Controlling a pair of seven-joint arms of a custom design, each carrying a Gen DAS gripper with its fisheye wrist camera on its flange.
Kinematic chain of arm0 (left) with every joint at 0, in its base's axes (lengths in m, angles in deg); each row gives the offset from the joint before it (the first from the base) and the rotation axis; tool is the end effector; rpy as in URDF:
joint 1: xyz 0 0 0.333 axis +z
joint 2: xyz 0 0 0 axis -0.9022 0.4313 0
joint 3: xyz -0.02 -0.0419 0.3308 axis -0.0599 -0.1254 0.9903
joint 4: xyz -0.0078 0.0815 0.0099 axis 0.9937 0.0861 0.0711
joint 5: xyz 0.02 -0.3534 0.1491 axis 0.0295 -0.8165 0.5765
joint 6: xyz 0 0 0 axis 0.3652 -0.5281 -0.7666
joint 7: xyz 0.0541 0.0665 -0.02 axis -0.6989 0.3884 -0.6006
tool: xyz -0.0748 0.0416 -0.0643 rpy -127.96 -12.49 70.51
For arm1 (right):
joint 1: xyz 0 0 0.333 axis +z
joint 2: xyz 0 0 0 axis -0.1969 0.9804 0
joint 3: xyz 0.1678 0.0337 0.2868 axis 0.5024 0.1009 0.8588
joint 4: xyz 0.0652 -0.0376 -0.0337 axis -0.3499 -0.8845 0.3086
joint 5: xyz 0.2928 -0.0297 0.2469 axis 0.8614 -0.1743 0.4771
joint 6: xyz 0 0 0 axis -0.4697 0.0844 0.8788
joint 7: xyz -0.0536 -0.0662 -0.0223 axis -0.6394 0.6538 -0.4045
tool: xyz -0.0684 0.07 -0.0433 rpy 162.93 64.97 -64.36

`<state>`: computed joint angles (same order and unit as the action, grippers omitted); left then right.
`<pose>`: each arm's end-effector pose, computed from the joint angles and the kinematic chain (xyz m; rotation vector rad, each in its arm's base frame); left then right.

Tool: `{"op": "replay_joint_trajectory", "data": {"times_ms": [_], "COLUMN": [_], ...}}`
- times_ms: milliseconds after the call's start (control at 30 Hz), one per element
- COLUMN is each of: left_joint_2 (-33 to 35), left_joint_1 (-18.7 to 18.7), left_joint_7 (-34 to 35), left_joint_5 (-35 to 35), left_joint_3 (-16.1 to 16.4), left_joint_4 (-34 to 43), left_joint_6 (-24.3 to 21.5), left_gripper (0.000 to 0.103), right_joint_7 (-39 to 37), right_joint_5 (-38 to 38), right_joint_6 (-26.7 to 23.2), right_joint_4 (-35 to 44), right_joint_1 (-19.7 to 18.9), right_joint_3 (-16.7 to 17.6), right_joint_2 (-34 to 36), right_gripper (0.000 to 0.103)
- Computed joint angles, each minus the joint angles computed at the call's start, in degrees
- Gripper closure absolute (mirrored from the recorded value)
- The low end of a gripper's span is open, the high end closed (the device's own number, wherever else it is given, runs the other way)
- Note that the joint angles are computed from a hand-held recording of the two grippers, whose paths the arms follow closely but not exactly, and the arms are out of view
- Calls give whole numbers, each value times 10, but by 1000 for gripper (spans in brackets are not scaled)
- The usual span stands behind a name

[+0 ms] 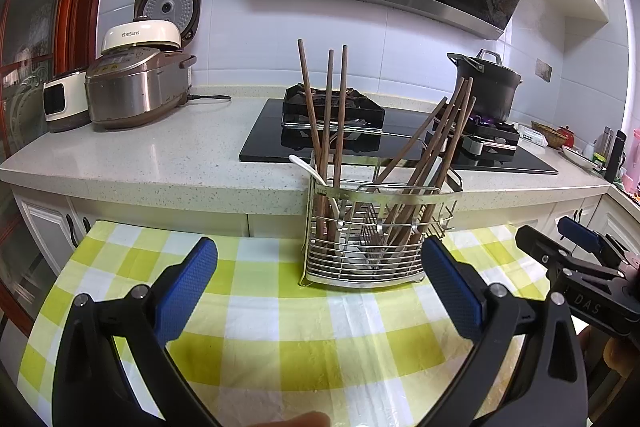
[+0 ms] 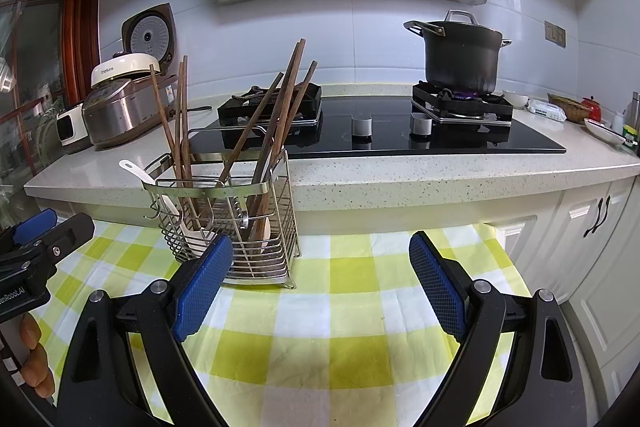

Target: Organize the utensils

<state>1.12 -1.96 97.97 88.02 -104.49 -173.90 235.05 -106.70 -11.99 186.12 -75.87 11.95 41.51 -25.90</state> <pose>0.5411 -0.1567 0.5532 -1.5009 1.6471 -1.0979 0.5235 0.3131 0.5218 -1.4765 1.5871 -0.9037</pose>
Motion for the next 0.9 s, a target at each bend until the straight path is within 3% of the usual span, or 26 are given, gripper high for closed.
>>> {"op": "replay_joint_trajectory", "data": {"times_ms": [900], "left_joint_2": [9], "left_joint_1": [0], "left_joint_7": [2], "left_joint_5": [5], "left_joint_3": [-2], "left_joint_4": [5], "left_joint_6": [-2], "left_gripper": [4], "right_joint_7": [-4], "right_joint_5": [3], "right_joint_6": [2], "right_joint_4": [1], "right_joint_1": [-1], "right_joint_3": [0], "right_joint_2": [0], "right_gripper": [19]}}
